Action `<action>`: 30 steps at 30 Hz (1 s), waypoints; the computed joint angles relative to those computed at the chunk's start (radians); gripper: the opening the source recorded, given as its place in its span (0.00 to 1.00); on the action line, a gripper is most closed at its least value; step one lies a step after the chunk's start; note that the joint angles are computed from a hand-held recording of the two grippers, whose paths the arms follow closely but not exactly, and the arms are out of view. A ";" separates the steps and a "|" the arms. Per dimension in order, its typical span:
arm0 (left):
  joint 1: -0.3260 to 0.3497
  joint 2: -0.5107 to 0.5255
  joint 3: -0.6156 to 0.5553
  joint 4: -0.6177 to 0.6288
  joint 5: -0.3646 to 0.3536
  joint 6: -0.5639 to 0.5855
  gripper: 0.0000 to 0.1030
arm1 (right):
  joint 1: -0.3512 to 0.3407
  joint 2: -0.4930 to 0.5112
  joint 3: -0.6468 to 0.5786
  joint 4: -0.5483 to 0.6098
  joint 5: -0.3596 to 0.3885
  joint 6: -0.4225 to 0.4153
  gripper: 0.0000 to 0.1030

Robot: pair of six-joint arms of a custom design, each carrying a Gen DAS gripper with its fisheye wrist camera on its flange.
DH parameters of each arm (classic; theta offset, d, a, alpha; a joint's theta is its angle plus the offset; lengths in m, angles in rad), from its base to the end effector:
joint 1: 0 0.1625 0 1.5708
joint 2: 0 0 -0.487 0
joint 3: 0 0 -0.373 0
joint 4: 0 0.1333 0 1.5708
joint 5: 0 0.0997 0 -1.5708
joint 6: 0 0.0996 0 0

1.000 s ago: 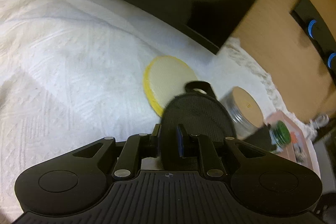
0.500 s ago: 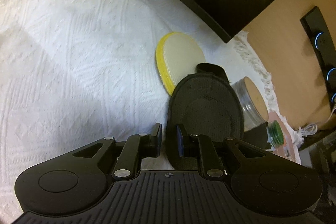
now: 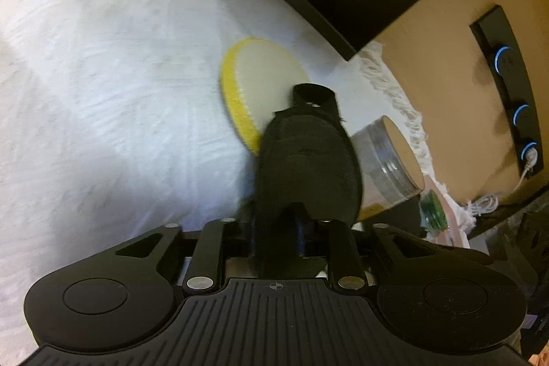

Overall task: Organize soft objects
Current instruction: 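Lift the black oval pad with the left gripper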

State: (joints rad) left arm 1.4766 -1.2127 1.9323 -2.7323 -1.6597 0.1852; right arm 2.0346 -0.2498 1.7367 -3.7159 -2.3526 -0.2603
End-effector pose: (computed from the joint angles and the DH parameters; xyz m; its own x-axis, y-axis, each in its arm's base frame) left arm 0.0690 -0.5929 0.3257 -0.9555 0.2950 0.0001 0.2655 0.8603 -0.4351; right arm 0.3362 -0.5310 -0.0837 -0.7085 -0.1164 0.6960 -0.5549 0.7012 -0.4476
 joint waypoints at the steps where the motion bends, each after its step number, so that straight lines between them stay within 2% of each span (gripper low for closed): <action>1: -0.003 0.001 -0.001 0.003 -0.007 0.006 0.39 | -0.004 -0.002 0.006 -0.002 0.012 0.000 0.12; 2: -0.005 0.001 -0.003 0.010 -0.014 0.017 0.42 | -0.009 -0.005 0.011 -0.003 0.028 -0.002 0.12; 7: -0.005 0.006 -0.042 0.086 -0.043 0.001 0.42 | -0.024 -0.014 0.031 -0.017 0.072 0.000 0.12; 10: 0.011 -0.005 -0.065 0.141 -0.105 0.006 0.41 | -0.033 -0.023 0.048 -0.029 0.098 0.012 0.13; 14: 0.017 -0.036 -0.066 0.191 -0.157 0.100 0.33 | -0.035 -0.029 0.058 -0.029 0.124 0.016 0.13; 17: 0.004 -0.046 -0.059 0.166 -0.112 0.119 0.33 | -0.037 -0.028 0.050 -0.005 0.151 0.020 0.13; 20: -0.010 -0.039 -0.040 0.085 -0.058 0.124 0.36 | -0.034 -0.020 0.024 0.031 0.157 0.019 0.13; 23: -0.021 -0.028 -0.011 -0.016 -0.022 0.184 0.40 | -0.037 -0.018 0.011 0.073 0.184 0.025 0.13; 26: -0.037 -0.008 -0.019 0.004 0.049 0.209 0.38 | -0.032 -0.008 -0.004 0.092 0.178 0.013 0.13; 28: -0.040 0.005 -0.017 -0.004 0.068 0.211 0.34 | -0.026 -0.001 -0.011 0.093 0.170 0.003 0.13; 30: -0.036 0.011 -0.016 -0.014 0.061 0.198 0.34 | -0.021 0.004 -0.015 0.094 0.163 -0.004 0.13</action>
State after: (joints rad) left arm 1.4409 -1.2019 1.9164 -2.7463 -1.5989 0.3831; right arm 2.0134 -0.2454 1.7216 -3.6221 -2.1896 -0.2639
